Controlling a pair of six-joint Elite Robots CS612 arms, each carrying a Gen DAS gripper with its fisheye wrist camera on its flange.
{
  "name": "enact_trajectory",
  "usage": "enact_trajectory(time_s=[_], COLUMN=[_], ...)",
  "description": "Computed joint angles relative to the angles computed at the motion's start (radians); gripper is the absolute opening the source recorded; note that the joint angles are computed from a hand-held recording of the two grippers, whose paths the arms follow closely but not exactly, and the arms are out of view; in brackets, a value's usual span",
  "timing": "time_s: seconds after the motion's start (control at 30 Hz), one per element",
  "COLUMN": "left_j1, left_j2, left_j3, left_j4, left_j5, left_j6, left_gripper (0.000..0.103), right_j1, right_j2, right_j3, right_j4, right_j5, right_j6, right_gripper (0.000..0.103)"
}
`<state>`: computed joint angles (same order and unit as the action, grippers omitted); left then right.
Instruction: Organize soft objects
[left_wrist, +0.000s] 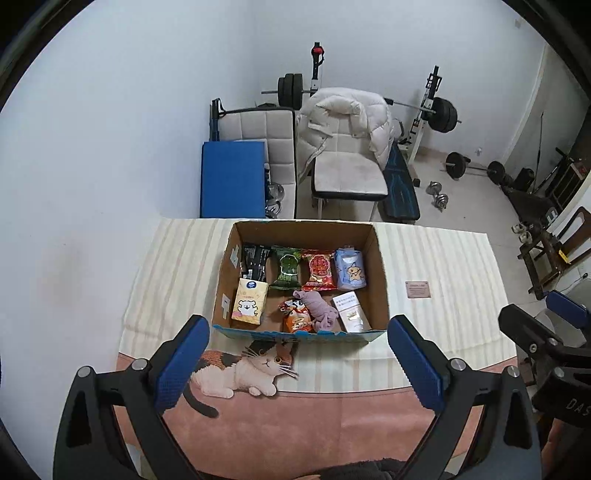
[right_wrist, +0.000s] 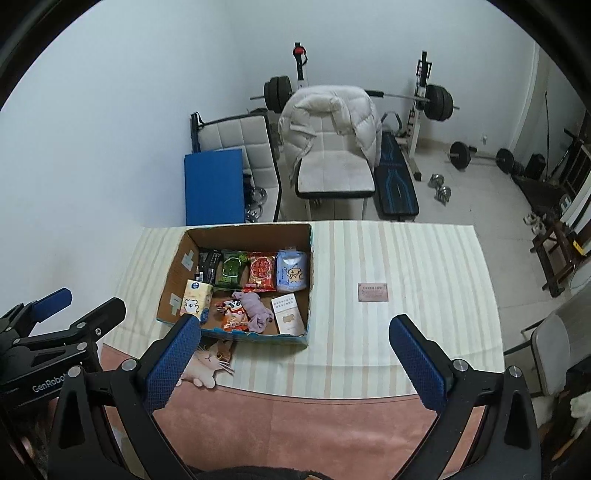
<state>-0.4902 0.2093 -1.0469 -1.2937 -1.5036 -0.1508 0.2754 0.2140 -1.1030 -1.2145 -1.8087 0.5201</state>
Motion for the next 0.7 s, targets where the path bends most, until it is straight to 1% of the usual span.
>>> enact_trajectory(time_s=[0.2,0.37,0.5,0.6,0.7], left_j1=[-0.007,-0.013,-0.016,-0.014,-0.014], left_j2=[0.007,0.016,0.018,0.022,0.024], left_j3=[-0.045,-0.073,-0.081,-0.087,-0.087], left_j4=[0.011,0.016,0.013,0.0,-0.003], left_j5=[0.006,0.021,0.03,0.01,0.011], left_j6=[-0.013,-0.009,-0.008,-0.008,-0.02], left_gripper=[0.099,0.099,0.099,0.099,0.099], right_j1=[0.012,0.018,0.018,0.016,0.017], right_j2=[-0.004,-0.003,0.0,0.002,0.005], right_j3=[-0.032,-0.048,-0.057,-0.062,-0.067], right_j4=[0.008,0.016,0.025,0.028,0.033], right_j5=[-0.022,-0.041,-0.038,-0.024,-0.042], right_j6=[-0.011,-0.014,-0.009,-0.009,-0.005], right_gripper=[0.103,0.103,0.103,0.103,0.103])
